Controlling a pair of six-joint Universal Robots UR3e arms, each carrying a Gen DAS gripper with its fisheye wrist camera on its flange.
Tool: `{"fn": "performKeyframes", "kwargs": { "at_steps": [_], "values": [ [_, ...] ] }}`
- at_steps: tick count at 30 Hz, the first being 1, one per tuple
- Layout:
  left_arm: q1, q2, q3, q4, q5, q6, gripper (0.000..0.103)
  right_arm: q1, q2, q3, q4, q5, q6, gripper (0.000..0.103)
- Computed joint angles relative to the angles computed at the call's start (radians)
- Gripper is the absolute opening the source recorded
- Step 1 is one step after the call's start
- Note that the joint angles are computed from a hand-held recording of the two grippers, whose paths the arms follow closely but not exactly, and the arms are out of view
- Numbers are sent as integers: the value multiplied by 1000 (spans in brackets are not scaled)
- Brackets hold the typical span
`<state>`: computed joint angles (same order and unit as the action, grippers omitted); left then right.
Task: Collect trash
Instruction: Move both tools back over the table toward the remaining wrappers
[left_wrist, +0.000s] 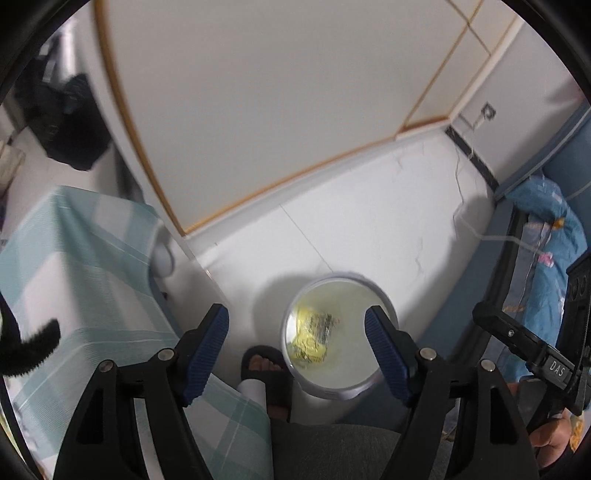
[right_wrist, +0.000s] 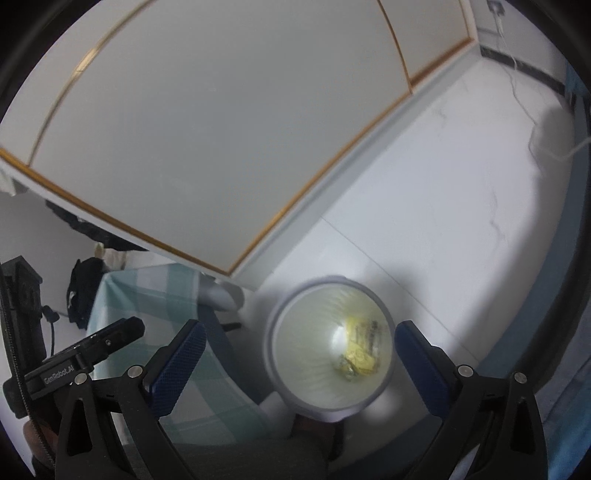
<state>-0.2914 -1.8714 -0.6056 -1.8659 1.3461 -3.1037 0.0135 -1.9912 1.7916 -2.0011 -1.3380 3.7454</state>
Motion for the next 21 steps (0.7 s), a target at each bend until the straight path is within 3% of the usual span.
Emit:
{"fn": "performKeyframes", "kwargs": {
  "at_steps": [7, 10, 17, 21],
  "values": [
    [67, 161, -84, 88, 23, -10, 84, 194, 135, -284, 19, -151, 57, 103],
    [132, 234, -118, 96, -11, 4, 84, 298, 214, -423, 22, -230, 77, 103],
    [389, 447, -218, 72, -104, 77, 84, 537, 453, -798, 27, -386, 79, 103],
    [627, 534, -205, -38, -201, 181, 85, 684, 627, -1032, 25, -532, 53, 103]
  ]
}}
